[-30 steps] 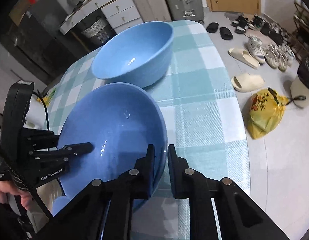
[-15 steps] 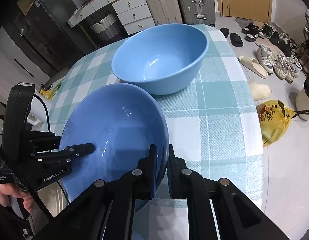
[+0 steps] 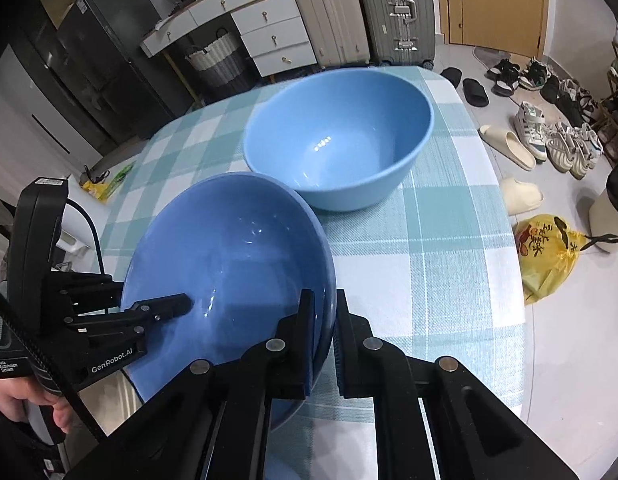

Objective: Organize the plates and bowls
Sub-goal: 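Lift the blue bowl with both grippers toward the other blue bowl, then carry the darker blue bowl with both grippers toward the cream plates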

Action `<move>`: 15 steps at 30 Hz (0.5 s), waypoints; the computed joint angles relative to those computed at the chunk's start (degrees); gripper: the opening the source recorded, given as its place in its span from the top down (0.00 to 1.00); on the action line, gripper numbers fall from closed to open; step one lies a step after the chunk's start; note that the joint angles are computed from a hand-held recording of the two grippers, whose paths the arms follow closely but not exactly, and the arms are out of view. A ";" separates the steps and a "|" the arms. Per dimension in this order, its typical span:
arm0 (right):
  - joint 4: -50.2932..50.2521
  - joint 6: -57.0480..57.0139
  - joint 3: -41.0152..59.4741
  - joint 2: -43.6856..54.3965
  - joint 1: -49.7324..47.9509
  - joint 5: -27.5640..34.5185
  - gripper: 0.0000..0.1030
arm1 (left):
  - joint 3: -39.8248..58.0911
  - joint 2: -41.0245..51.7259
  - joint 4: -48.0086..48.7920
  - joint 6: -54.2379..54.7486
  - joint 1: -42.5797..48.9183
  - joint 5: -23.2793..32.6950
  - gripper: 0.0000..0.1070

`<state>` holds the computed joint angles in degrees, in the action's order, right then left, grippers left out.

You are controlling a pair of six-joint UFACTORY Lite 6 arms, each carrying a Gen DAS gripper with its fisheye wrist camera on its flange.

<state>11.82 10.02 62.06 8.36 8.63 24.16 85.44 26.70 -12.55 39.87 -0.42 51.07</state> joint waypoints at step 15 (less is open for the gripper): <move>-16.89 22.14 4.06 -14.06 9.65 13.74 0.92 | 0.73 -11.74 -2.30 3.21 5.14 9.34 0.90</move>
<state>-5.07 32.16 66.11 -5.70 18.28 37.90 86.17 14.96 -14.85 43.08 4.72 60.42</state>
